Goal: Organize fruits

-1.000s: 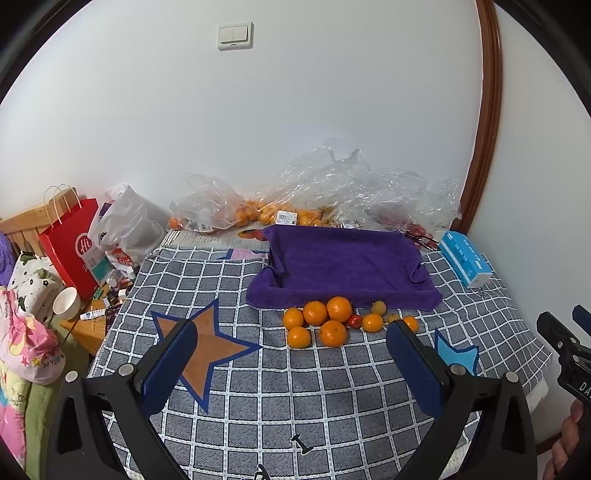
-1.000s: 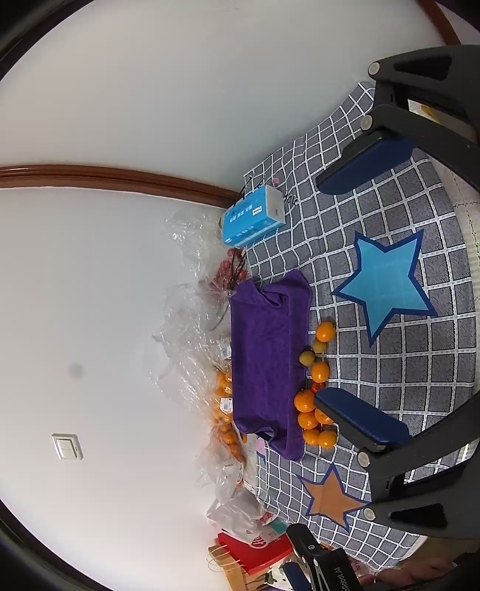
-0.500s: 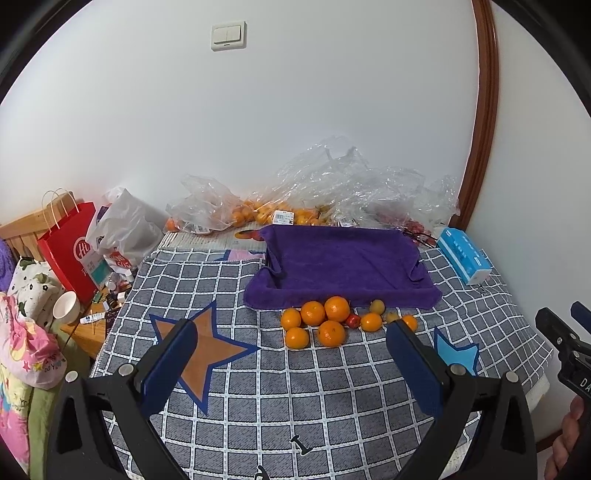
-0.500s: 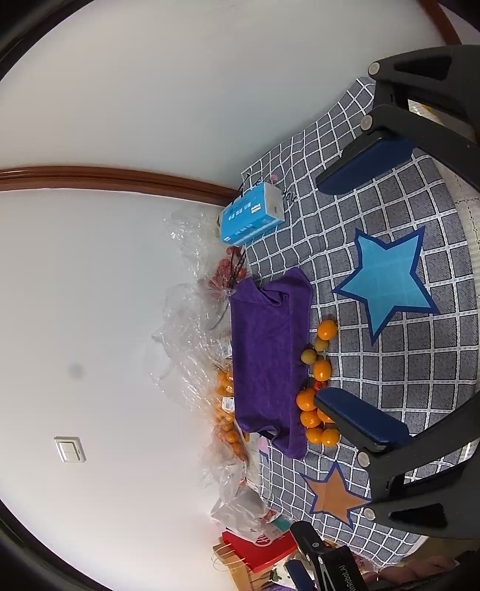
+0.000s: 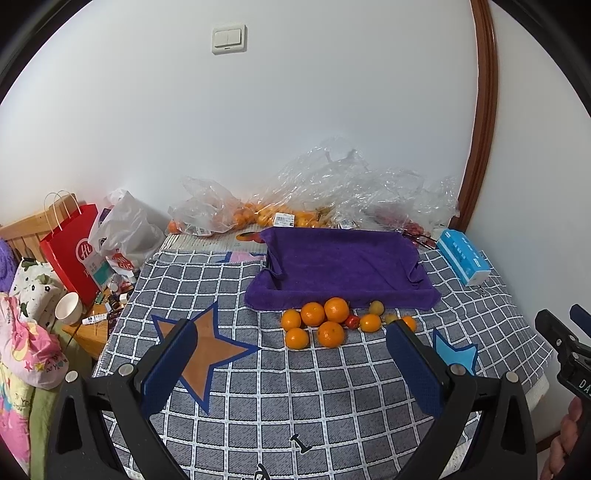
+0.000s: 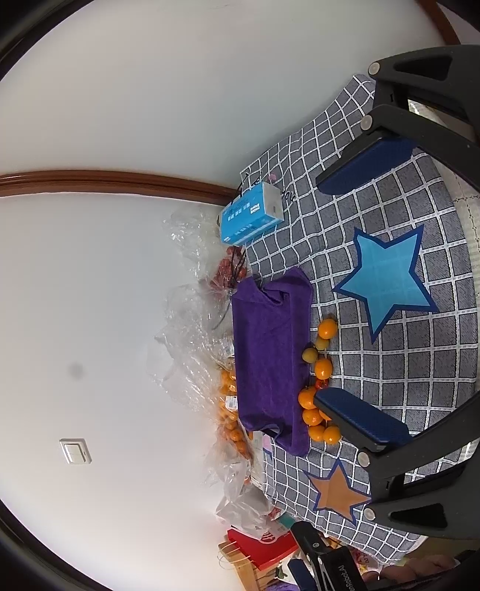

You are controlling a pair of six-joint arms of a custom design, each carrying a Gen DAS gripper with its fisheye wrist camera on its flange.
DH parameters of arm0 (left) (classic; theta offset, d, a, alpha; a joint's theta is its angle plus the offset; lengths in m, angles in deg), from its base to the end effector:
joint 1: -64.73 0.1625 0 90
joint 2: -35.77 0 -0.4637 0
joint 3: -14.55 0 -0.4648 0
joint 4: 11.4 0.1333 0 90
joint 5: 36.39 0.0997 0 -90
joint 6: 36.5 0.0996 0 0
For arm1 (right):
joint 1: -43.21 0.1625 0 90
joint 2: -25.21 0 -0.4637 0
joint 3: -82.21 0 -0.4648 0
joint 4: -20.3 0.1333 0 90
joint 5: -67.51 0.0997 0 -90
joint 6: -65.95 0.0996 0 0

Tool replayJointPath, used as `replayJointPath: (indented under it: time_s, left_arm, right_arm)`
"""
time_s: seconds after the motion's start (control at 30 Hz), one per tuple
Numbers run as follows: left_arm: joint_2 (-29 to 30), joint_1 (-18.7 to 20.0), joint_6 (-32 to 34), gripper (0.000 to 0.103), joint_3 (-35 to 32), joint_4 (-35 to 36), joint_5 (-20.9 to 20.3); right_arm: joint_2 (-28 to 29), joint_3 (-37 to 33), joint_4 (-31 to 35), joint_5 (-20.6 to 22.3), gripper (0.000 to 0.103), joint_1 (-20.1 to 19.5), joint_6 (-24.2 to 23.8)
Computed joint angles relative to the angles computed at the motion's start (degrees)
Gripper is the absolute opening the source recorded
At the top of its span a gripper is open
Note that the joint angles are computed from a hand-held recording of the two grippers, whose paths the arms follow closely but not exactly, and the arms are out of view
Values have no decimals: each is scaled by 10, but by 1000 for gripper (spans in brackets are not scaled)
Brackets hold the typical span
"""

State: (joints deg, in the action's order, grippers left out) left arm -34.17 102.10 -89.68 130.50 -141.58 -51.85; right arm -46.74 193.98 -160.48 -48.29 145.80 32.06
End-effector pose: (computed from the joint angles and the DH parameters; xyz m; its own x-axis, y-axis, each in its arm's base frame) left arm -0.3205 -0.5333 0.2271 -0.6832 -0.3208 -0.6559 0.4066 0.5790 -0.7067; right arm 0.2258 -0.5983 0.3267 -0.7140 -0.2318 0.6607 -0.6450 0.5848 -0.4919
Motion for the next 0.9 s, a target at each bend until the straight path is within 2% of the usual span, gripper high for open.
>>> replayJointPath:
  time_s: [0.53,0.67,0.77,0.9]
  left_arm:
    - [-2,-6,-15,103,-2,9,-1]
    - [-1,-7,-20,103,-1,7,6]
    - [0,-6,7,103,4,-30,8]
    - [2,-3,16,103,3,-41,8]
  right_arm:
    - [-16,8,-6,17,102,-6,16]
    - [-16,4,9,19,102,-4,18]
    - [-12,0,14,9,102,-2,17]
    - [-5,-6,21,9,102,-1,12]
